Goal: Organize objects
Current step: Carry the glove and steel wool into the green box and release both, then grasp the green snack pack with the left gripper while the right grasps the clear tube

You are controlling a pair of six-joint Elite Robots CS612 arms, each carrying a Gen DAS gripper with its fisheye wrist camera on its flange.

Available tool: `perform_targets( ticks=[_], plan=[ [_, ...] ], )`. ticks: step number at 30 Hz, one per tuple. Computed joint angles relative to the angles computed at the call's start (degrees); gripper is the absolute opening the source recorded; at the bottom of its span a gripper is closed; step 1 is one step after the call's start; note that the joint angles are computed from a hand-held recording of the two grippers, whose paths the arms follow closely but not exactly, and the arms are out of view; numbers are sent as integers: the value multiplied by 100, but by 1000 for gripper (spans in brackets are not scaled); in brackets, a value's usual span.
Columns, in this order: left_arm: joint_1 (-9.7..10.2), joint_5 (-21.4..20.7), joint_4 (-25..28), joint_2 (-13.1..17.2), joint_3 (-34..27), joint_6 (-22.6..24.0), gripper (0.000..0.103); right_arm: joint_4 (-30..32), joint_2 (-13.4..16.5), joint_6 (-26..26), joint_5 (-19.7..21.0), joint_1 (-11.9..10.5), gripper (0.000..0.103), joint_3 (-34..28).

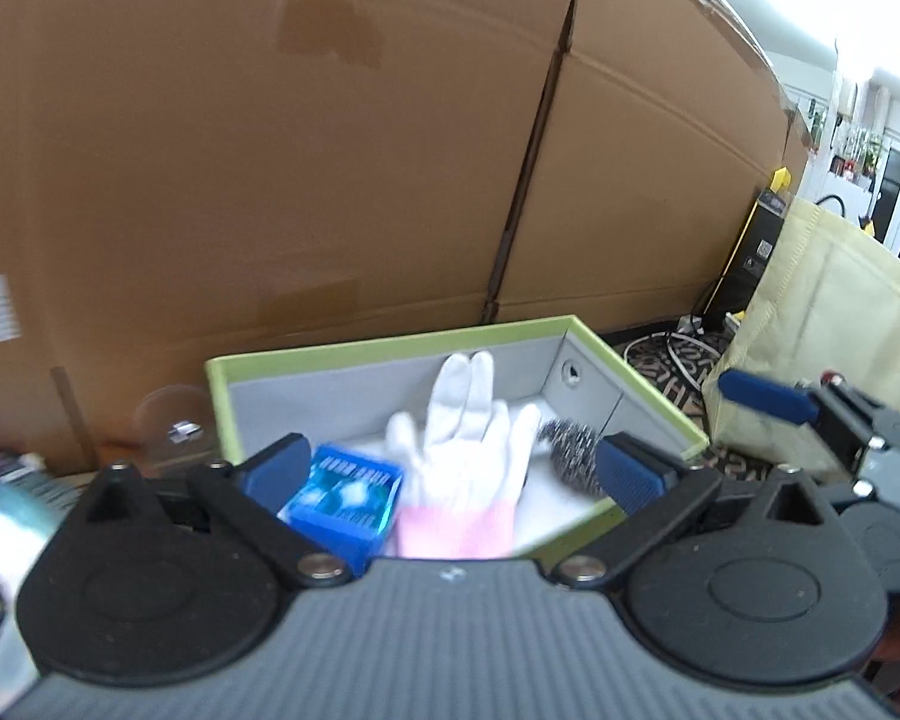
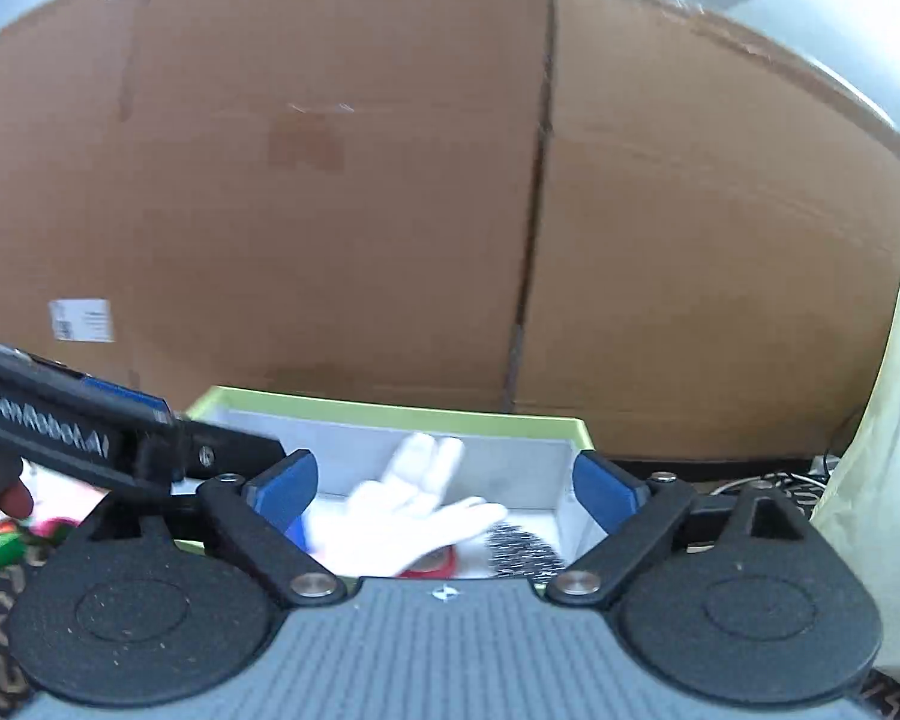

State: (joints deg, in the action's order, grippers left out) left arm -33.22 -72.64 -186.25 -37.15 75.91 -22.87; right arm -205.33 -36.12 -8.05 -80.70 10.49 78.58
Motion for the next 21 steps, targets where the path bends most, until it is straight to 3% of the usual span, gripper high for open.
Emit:
perform_targets(
  ticks=[4,10,14,18,21],
  plan=[
    [-115,524,-261,-394,746,-113,103,-231,-215,-120,114,99,98,421],
    [-269,1429,-450,-843,1666,-488,103,-328,-312,-25,473,187,99,773],
    [-299,1683,-629,-1039,2221,-967,103,-197,-339,26,632,262,99,933],
    [-353,2118,-379,-1135,2601,-1267,103,150,-305,130,849,344,99,984],
    [-297,2041,-206,-1159,2756,-1412,103,459,-292,110,870,413,99,1009]
  ],
)
